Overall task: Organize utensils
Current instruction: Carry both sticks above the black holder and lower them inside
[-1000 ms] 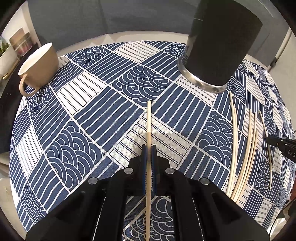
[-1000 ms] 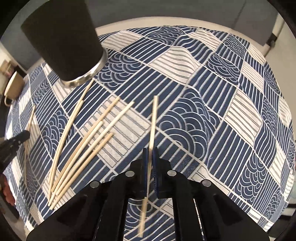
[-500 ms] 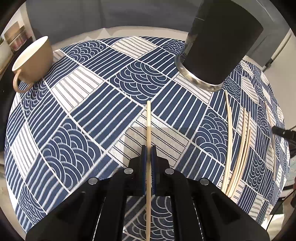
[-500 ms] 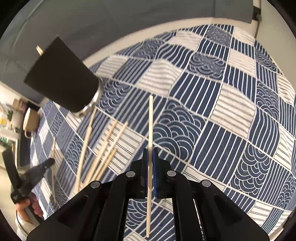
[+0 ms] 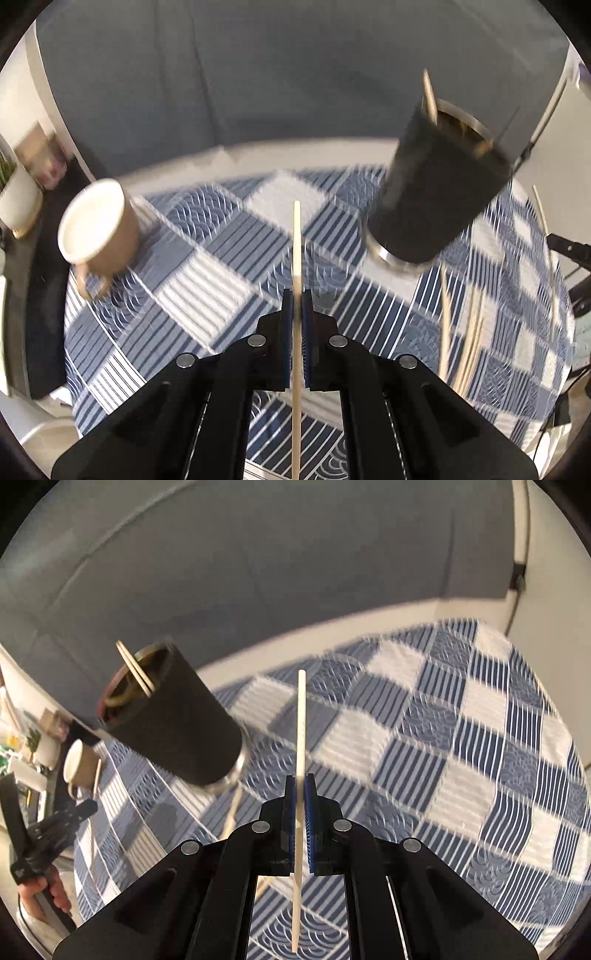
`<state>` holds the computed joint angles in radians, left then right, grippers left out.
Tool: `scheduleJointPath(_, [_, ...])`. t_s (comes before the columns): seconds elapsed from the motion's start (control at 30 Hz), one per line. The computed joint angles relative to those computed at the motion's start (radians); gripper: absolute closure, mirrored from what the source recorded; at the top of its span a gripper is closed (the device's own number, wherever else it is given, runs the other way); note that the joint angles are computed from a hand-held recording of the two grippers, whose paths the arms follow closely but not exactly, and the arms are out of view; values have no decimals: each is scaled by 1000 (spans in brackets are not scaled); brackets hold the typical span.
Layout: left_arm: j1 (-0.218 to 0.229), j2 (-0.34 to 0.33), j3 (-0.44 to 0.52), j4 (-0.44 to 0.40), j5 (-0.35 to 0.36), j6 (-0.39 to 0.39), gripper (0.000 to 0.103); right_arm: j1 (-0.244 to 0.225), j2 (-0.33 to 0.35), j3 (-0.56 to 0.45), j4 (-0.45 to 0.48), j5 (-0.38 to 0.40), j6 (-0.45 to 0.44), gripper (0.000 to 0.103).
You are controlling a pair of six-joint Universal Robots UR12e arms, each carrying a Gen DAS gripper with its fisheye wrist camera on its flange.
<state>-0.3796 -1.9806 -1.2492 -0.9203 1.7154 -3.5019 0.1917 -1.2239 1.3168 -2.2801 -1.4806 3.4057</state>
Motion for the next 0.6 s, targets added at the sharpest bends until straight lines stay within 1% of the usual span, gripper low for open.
scheduleJointPath(0.1, [-1,-10,43,14,31,-5,98,3,22,-55,-8,-9,-33,98])
scheduleJointPath(0.13, [-6,-15,56,18,58,-1,98,3,31,-75,-17,-16,-50,98])
scheduleJointPath(0.17, [-12,-22,70,26,90,1,98,1,38,-89,-28,-9,-62,98])
scheduleJointPath(0.23, [-15,-33,98,41,120,-15,98,-4,54,-119,-46,19,-87,98])
scheduleJointPath(0.3, [-24,-53,135,56,165,-10,98,-8,70,-145,-65,40,-119,98])
scheduleJointPath(0.43, [-30,-83,189,123,175,-41,98,-15,111,-205,-140,104,-180,98])
scheduleJointPath(0.47, [-32,-92,201,154,171,-48,98,-16,120,-218,-155,121,-188,98])
scheduleJointPath(0.5, [-31,-96,210,169,148,-57,98,-16,126,-230,-163,133,-192,98])
scheduleJointPath(0.53, [-35,-108,224,206,147,-63,98,-17,135,-242,-184,153,-196,98])
scheduleJointPath(0.6, [-40,-122,234,283,136,-68,98,-13,154,-270,-214,163,-191,98])
